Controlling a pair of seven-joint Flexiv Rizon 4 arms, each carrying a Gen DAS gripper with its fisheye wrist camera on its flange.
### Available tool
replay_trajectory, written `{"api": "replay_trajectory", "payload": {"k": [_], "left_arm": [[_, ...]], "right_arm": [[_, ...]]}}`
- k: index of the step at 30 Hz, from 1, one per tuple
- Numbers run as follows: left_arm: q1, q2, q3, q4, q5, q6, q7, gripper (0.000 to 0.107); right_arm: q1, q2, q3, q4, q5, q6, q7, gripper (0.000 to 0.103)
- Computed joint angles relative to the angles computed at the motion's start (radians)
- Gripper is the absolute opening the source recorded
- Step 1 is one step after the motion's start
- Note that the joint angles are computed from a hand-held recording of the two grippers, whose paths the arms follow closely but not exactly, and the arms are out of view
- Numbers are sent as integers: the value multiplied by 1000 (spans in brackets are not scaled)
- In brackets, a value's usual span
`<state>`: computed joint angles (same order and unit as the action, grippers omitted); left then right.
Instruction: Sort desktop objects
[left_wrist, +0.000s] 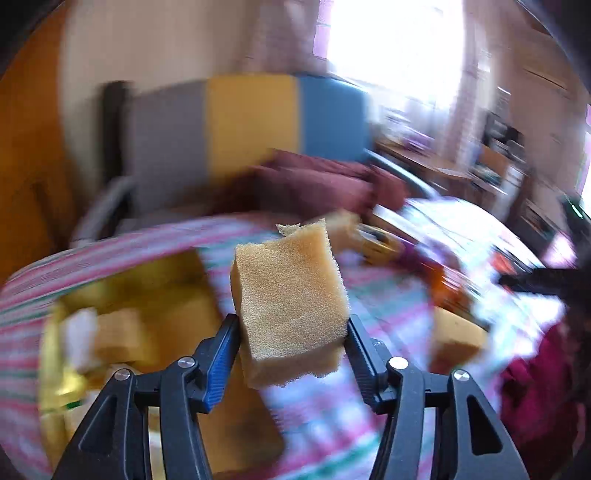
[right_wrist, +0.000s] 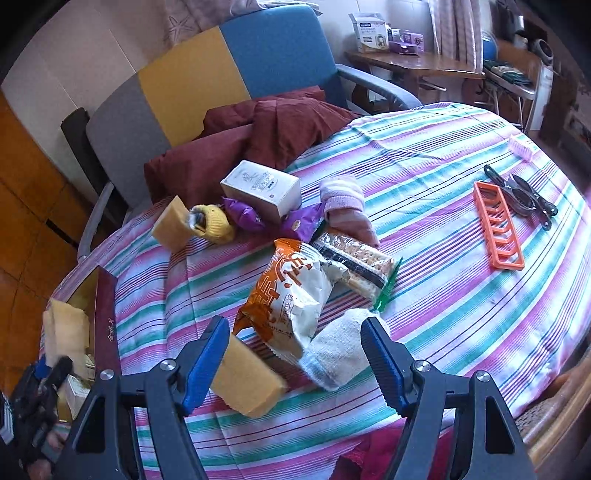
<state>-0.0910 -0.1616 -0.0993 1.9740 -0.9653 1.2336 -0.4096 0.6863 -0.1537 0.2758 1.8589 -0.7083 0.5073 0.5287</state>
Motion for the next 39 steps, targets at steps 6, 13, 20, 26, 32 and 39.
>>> {"api": "replay_trajectory", "payload": {"k": [6,13,20,26,32,39], "left_arm": [[7,-108,179,-102,423,109,-462,83],[149,-75,-25,-42,290,204,-321,85],[152,-10,-136,-28,-32,-52,7,85],[79,3,-106,-41,-55,-302,96,85],[-14,-6,-67,-38,-18,-401,175,85],[-77,-53,-41,-73,71,-473,190,89]], "right_arm": [[-13,10,-1,17,19,26,30,81],[-25,4,8,-5,160,-20,31,85],[-47,-1,5,18,251,32,36,86],[-67,-7,-4,39,288,99,23,75],[-77,-11,-5,38,332,107,9,72],[-79,-8,-6,47,341,126,22,72]]}}
